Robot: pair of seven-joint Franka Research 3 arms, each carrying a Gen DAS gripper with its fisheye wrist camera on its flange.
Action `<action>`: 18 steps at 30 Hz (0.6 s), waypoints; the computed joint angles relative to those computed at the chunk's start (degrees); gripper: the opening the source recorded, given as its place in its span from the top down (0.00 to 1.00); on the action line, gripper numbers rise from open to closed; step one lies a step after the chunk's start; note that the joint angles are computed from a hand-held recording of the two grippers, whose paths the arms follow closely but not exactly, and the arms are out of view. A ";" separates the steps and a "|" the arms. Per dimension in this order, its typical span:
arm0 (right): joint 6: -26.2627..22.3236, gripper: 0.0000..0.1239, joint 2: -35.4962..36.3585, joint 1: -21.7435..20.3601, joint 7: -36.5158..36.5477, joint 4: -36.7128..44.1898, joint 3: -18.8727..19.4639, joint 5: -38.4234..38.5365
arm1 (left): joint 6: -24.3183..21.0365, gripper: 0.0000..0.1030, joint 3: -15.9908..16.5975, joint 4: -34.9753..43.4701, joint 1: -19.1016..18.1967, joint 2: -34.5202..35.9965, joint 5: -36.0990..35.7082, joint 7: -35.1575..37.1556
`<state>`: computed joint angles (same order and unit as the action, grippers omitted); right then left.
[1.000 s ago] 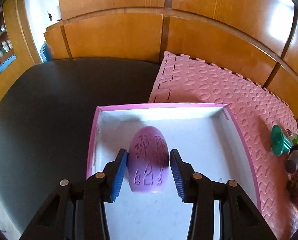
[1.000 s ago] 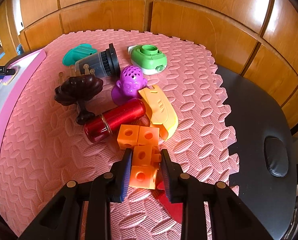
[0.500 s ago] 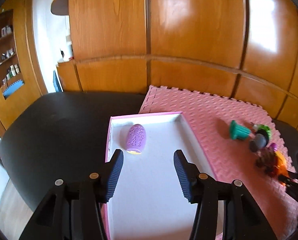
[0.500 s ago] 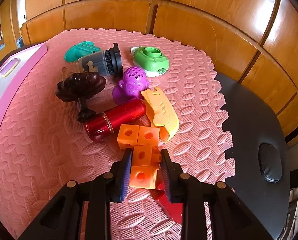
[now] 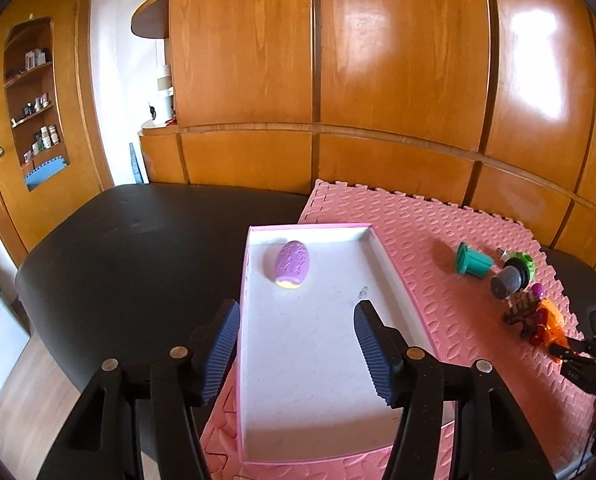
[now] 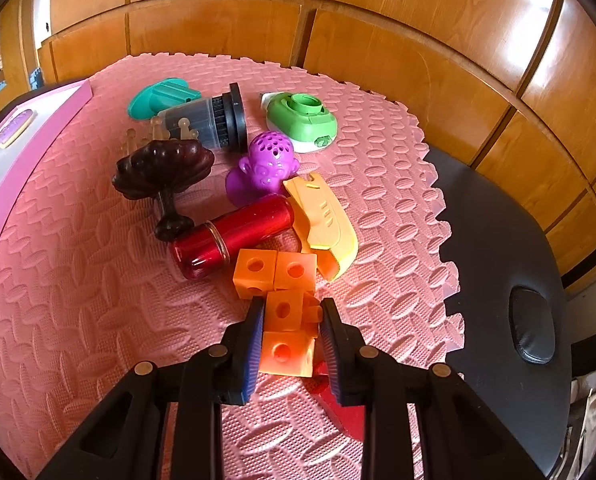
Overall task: Organize rigid objects
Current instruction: 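Carry the orange cube blocks into the tray and release with the right gripper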
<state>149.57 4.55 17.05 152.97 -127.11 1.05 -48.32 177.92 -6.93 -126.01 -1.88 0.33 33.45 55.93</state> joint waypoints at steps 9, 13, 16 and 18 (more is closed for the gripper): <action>-1.31 0.79 -1.19 1.35 -2.67 -0.01 1.60 5.83 | 1.83 0.42 0.20 -2.19 0.96 -1.24 2.13 -1.25; 2.55 0.79 -2.19 2.15 -2.66 0.11 2.73 6.99 | 2.22 0.41 0.20 -3.17 1.04 -1.53 -1.97 2.13; 4.94 0.79 -0.81 3.18 -4.02 3.00 3.41 7.09 | 2.32 0.41 0.13 -3.47 1.62 -1.74 -1.18 1.10; 6.46 0.79 1.04 4.21 -5.57 5.90 3.44 7.56 | 2.52 0.41 0.12 -3.85 2.11 -2.04 -0.41 0.16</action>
